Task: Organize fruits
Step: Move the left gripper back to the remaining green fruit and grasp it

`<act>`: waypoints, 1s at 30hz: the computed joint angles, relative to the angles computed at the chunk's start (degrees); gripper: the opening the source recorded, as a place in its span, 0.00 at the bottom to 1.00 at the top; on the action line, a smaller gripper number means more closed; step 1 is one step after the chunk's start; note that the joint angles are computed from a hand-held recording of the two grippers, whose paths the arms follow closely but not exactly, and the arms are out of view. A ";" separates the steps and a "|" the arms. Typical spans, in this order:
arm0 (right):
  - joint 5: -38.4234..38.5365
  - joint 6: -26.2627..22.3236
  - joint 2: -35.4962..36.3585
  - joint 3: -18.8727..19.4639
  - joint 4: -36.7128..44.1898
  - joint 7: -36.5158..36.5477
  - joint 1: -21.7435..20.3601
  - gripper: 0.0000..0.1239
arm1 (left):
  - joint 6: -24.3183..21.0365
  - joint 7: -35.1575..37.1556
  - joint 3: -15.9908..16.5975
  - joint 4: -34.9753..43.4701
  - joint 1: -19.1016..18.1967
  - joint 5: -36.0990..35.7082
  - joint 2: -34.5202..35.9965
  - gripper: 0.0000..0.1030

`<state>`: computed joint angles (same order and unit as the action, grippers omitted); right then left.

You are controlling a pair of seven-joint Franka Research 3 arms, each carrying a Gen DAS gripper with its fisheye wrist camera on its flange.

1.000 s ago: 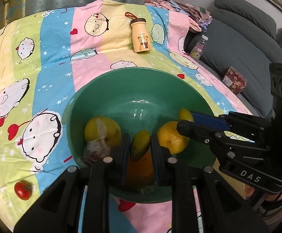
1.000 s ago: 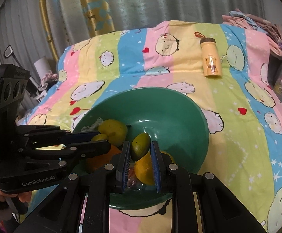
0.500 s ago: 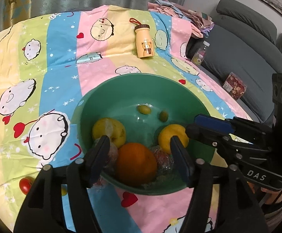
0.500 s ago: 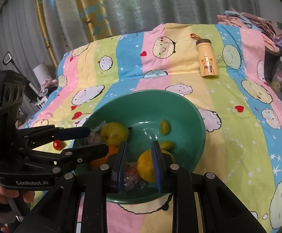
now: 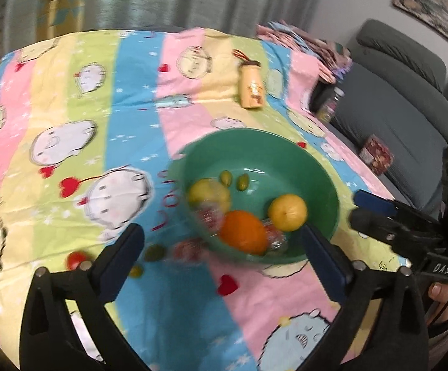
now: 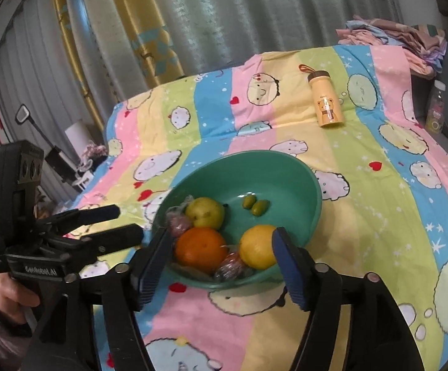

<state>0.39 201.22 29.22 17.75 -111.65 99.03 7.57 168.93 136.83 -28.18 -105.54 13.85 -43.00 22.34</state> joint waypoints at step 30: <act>-3.18 -10.58 4.90 5.78 3.58 -1.83 1.61 0.58 | -3.37 19.57 11.45 -14.92 0.59 -34.84 -8.87 0.99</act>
